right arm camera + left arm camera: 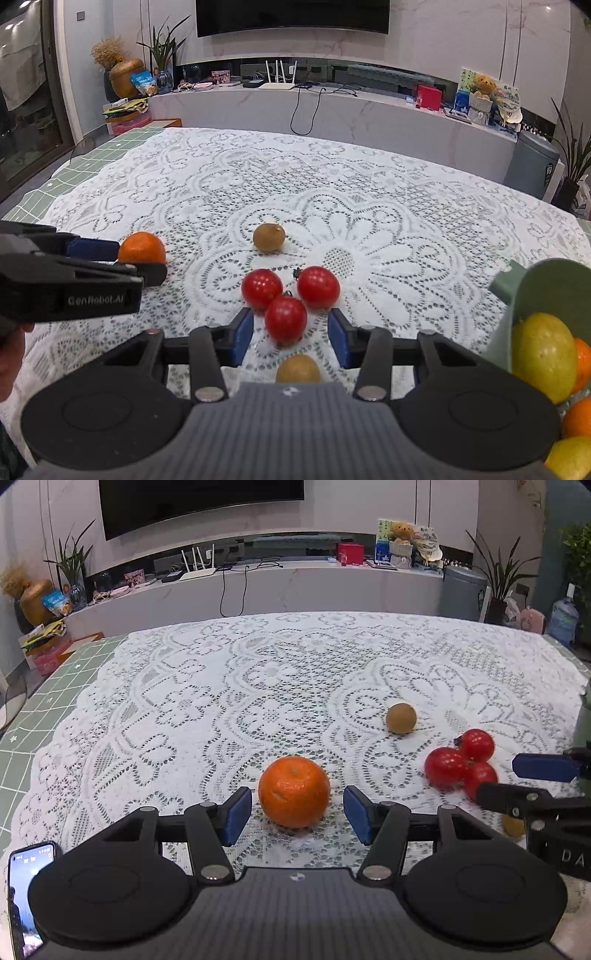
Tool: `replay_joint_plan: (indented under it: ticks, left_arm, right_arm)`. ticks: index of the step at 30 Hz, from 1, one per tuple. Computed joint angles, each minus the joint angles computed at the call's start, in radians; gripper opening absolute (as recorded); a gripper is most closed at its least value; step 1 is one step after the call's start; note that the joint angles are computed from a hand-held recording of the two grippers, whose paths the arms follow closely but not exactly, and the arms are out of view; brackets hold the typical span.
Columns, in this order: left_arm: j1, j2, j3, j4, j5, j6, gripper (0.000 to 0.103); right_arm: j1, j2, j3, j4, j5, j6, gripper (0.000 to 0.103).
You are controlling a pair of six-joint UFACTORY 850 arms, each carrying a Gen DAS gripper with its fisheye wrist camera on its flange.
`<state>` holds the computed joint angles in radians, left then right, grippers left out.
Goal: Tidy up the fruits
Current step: 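Grasp the last loose orange with the left gripper while the right gripper grasps a red plum, then carry the orange and red plum with both grippers over the colander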
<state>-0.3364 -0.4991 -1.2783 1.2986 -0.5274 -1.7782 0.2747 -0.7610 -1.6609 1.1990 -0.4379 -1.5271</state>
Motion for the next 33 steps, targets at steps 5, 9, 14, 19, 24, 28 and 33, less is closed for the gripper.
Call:
replay_joint_plan:
  ticks: [5,9,14,19,24,28,33]
  left_arm:
    - [0.004,-0.013,-0.010,0.002,-0.005,0.005,0.068]
    - [0.004,-0.020,-0.017,-0.001,-0.012,0.022,0.061]
    - [0.004,-0.017,-0.015,-0.001,-0.001,0.031,0.051]
    - [0.002,-0.021,-0.024,-0.023,-0.009,0.056,0.050]
    - [-0.008,-0.006,-0.016,-0.023,-0.021,0.054,0.049]
    - [-0.019,0.014,-0.014,-0.045,-0.029,0.067,0.049]
    - [-0.040,0.046,-0.008,-0.057,-0.029,0.077,0.049]
  right_arm:
    - [0.003,-0.029,-0.038,-0.064,-0.016,0.079,0.033]
    - [0.005,-0.036,-0.045,-0.082,-0.019,0.097,0.025]
    - [0.004,-0.037,-0.046,-0.077,-0.018,0.094,0.025]
    - [0.003,-0.033,-0.041,-0.071,-0.016,0.082,0.024]
    - [-0.002,-0.003,-0.011,-0.017,-0.019,0.015,0.024]
    - [-0.011,0.026,0.017,0.030,-0.032,-0.031,0.024]
    - [-0.030,0.072,0.061,0.100,-0.056,-0.103,0.024]
